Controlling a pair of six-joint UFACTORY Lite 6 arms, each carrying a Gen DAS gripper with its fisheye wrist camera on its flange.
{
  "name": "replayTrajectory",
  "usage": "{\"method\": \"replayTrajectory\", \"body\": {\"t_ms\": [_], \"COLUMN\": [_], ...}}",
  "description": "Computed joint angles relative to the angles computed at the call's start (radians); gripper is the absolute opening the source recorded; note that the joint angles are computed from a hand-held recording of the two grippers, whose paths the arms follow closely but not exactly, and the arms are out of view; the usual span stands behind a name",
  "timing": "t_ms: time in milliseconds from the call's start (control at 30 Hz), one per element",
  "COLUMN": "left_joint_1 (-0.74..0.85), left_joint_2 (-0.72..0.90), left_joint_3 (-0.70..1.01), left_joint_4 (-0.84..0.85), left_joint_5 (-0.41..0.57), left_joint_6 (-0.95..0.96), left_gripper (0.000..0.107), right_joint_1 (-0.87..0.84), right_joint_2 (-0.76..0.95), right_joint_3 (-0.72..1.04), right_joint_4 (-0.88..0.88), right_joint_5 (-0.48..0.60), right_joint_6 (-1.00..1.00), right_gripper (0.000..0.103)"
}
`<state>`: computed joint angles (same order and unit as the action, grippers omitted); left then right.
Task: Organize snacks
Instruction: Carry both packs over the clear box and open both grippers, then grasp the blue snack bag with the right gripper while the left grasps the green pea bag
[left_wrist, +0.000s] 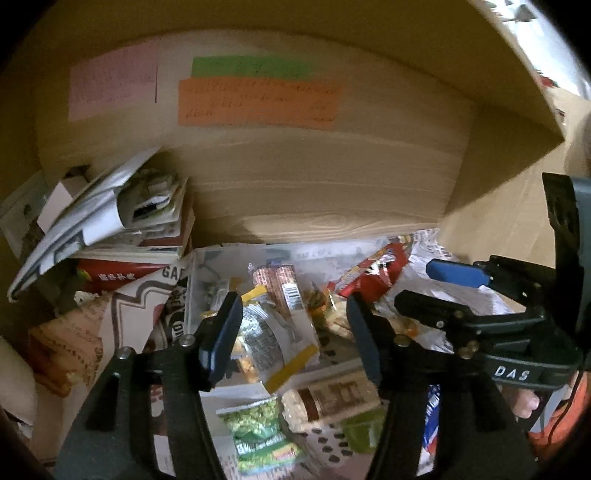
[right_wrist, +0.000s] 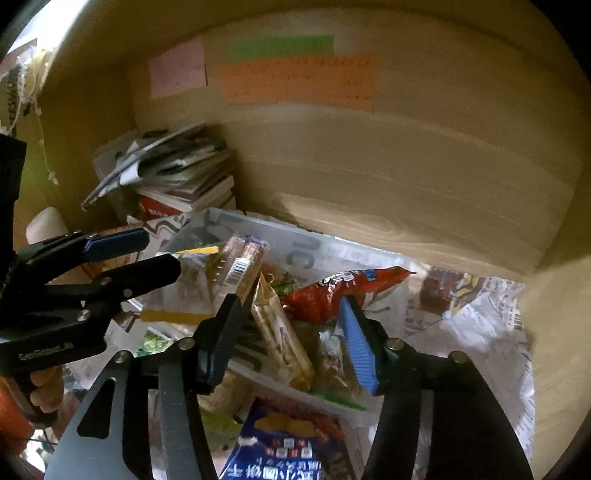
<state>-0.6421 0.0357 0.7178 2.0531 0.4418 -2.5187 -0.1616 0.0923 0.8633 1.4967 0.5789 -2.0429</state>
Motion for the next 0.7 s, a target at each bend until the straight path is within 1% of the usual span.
{"method": "replayTrajectory", "body": {"t_ms": [67, 167, 233, 367, 500, 567, 700], "left_joint_1": [-0.021, -0.042, -0.047, -0.058, -0.034, -0.031, -0.010], "left_joint_2": [-0.044, -0.108, -0.145, -0.198, -0.207, -0.179, -0.101], "left_joint_3": [-0.033, -0.089, -0.132, -0.215, -0.297, -0.320, -0.336], "left_joint_4": [-0.044, -0.091, -0.116, -0.151, -0.097, -0.063, 0.104], "left_joint_5": [0.009, 0.012, 0.009, 0.003, -0.043, -0.054, -0.070], "left_joint_6": [0.036, 0.071, 0.085, 0.089, 0.010, -0.033, -0.216], "left_gripper": [0.064, 0.068, 0.070, 0.072, 0.074, 0.074, 0.074], "right_joint_1": [-0.030, -0.078, -0.108, -0.162, -0.194, -0.206, -0.204], "right_joint_2": [-0.041, -0.097, -0.128, -0.172, -0.175, -0.161, -0.109], "right_joint_3": [-0.031, -0.081, -0.113, -0.180, -0.234, -0.256, -0.292], "right_joint_4": [-0.014, -0.017, -0.022, -0.026, -0.029, -0.031, 0.024], "right_joint_5": [0.029, 0.063, 0.085, 0.104, 0.088, 0.075, 0.026], "right_joint_6": [0.006, -0.012, -0.023, -0.049, -0.084, -0.102, -0.163], "right_gripper": [0.056, 0.065, 0.068, 0.079, 0.081, 0.083, 0.084]}}
